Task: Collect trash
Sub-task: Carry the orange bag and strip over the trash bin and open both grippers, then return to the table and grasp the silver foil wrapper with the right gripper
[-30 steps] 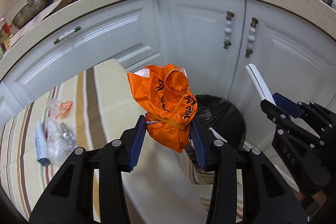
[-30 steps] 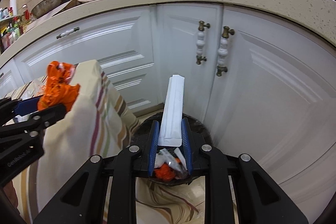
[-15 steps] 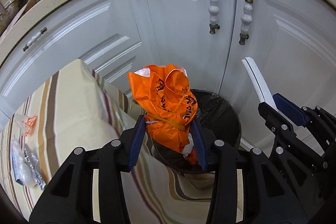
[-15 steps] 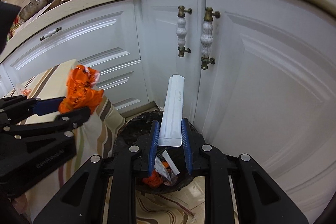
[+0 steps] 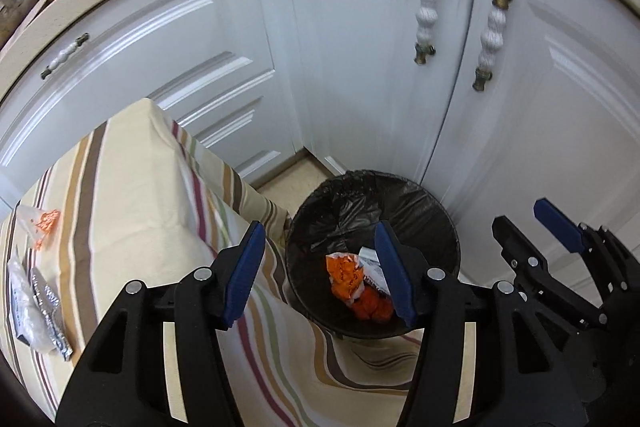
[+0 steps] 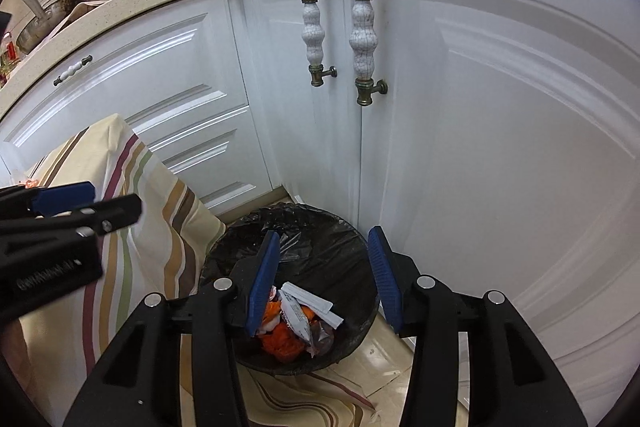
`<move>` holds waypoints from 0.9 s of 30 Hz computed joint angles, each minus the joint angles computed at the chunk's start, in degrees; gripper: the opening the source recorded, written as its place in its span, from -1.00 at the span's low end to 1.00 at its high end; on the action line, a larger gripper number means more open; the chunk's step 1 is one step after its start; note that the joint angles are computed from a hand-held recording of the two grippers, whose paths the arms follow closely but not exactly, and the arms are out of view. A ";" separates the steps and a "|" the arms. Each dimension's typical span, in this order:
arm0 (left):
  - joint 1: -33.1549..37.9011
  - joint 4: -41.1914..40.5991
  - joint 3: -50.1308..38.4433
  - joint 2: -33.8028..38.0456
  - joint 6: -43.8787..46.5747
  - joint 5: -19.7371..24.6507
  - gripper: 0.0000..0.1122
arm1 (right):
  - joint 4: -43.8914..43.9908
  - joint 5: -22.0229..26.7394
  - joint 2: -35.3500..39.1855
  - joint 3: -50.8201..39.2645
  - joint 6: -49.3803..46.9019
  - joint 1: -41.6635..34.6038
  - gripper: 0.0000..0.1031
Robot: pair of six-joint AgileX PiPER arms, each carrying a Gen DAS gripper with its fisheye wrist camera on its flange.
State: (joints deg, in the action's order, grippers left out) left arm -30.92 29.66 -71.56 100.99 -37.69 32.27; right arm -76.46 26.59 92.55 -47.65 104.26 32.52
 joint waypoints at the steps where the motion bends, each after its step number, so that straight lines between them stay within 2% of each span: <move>1: -0.16 0.66 0.47 -0.78 -0.79 0.02 -0.01 | 0.35 0.33 -0.13 -0.13 -0.27 0.16 -0.11; 8: 1.78 4.84 7.23 -10.44 -4.71 -1.07 -0.01 | 4.72 5.46 -3.23 -1.79 -3.58 4.67 -0.04; 15: 10.10 1.80 14.44 -22.04 0.06 -1.25 0.00 | 8.78 10.66 -3.52 -7.28 -7.77 12.30 0.00; 17: 14.27 -0.37 16.79 -25.62 3.33 -1.37 0.07 | 9.70 10.97 -2.46 -9.55 -8.86 14.32 0.01; 21: 24.71 -6.90 19.96 -31.05 12.63 -1.68 0.07 | 12.26 11.98 1.94 -16.65 -12.93 19.00 0.01; 27: 43.60 -22.27 22.78 -35.80 33.49 -2.47 0.08 | 17.67 10.64 9.25 -28.04 -21.54 23.70 0.02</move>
State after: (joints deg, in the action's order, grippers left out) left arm 12.68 7.39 -48.77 65.19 -4.20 29.80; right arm -58.79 37.22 101.80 -75.68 82.73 56.22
